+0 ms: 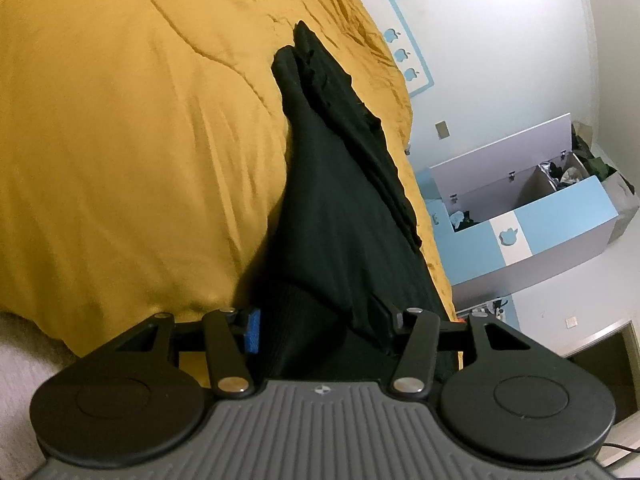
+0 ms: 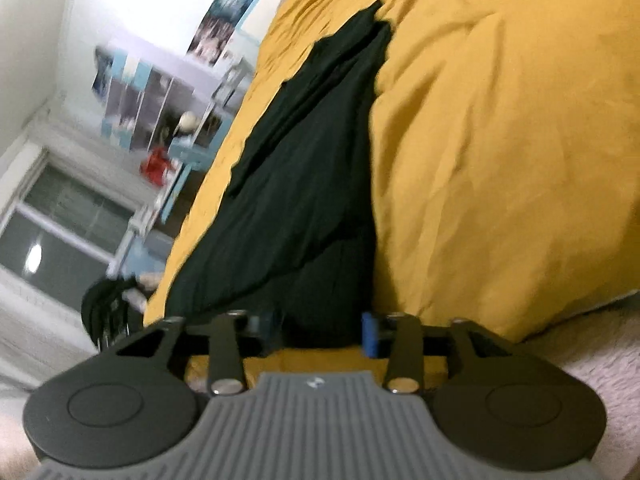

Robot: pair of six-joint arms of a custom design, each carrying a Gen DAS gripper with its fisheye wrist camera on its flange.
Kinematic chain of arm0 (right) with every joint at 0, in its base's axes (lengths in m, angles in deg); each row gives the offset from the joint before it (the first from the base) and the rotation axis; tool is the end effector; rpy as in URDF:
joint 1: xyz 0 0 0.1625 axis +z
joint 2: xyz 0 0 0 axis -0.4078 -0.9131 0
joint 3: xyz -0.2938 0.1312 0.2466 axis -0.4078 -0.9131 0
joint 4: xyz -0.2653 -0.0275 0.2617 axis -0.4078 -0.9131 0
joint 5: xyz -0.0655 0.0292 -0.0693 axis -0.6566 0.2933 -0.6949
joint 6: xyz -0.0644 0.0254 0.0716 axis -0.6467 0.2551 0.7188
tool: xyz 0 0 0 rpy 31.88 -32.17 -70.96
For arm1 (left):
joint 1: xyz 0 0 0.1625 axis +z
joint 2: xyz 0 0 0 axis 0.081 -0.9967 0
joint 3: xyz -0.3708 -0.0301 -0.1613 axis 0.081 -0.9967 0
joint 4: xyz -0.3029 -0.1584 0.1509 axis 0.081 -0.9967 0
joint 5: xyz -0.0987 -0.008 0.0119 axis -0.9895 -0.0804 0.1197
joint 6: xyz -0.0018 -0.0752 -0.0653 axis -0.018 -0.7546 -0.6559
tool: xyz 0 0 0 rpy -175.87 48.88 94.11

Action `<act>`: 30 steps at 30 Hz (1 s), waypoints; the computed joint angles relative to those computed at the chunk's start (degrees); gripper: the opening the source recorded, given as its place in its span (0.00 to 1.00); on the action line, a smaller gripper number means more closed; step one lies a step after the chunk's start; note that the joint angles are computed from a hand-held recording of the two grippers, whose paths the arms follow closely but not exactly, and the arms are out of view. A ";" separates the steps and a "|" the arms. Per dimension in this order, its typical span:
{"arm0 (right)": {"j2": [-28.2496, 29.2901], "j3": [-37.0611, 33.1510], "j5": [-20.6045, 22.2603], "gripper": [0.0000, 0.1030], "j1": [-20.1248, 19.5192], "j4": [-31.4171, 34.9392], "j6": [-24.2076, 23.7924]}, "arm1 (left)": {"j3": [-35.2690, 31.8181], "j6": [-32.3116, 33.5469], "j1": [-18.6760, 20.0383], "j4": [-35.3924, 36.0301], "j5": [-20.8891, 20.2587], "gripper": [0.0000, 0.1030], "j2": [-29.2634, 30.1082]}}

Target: Fold small clothes

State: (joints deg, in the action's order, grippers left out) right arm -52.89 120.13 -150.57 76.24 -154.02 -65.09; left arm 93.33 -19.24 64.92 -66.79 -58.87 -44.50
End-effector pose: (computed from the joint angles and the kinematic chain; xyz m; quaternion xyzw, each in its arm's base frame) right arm -0.1410 -0.4745 0.4590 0.1071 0.9020 -0.4154 0.0482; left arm -0.1817 -0.8190 0.1235 -0.0761 -0.9699 0.1792 0.1460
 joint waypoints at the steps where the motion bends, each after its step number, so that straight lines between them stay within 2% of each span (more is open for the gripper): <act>1: 0.20 0.03 1.23 0.47 -0.46 -0.64 1.09 | 0.27 0.15 -0.15 -0.19 0.39 0.60 -0.14; 2: 0.44 -0.18 2.01 0.46 -0.73 -0.55 1.65 | 0.69 0.32 -0.35 -0.52 0.86 0.60 -0.30; 4: 0.85 -0.77 1.33 0.24 -0.34 0.07 0.76 | 1.91 0.83 -0.77 -1.44 1.96 0.58 -0.83; 6: 1.05 -1.10 -0.31 0.23 0.26 0.24 0.03 | 3.11 1.00 -1.46 -1.81 4.72 0.45 -1.48; 7: 1.07 -1.16 -0.07 0.22 0.19 0.27 0.88 | 3.32 0.00 -1.76 -1.58 6.00 0.31 -1.66; 10: 0.40 -0.99 1.37 0.21 -0.08 0.14 2.41 | 4.78 -3.07 -1.98 -2.89 6.34 0.17 -2.48; 14: -1.08 -0.74 2.59 0.20 0.98 -0.14 1.96 | 5.69 -2.19 -3.17 -2.94 8.51 0.12 -3.47; 16: -1.36 -1.55 2.04 0.19 2.04 0.67 1.55 | 5.77 -2.90 -3.28 -3.08 7.97 0.11 -3.73; 22: -0.71 -3.92 5.27 0.16 2.23 2.62 2.79 | 4.55 -5.42 -2.75 -1.68 5.80 0.09 -3.31; 25: -0.17 -4.60 4.90 0.16 2.41 3.11 3.28 | 4.22 -5.39 -2.05 -0.77 3.94 0.09 -3.02; 30: 0.29 -4.69 4.61 0.14 1.80 2.60 4.83 | 2.99 -7.64 -1.94 -1.24 4.12 0.07 -1.89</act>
State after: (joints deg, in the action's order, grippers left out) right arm -52.60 115.44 -145.97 78.03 -151.42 -60.26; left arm 96.33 -26.88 62.98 -68.03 -54.75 -46.39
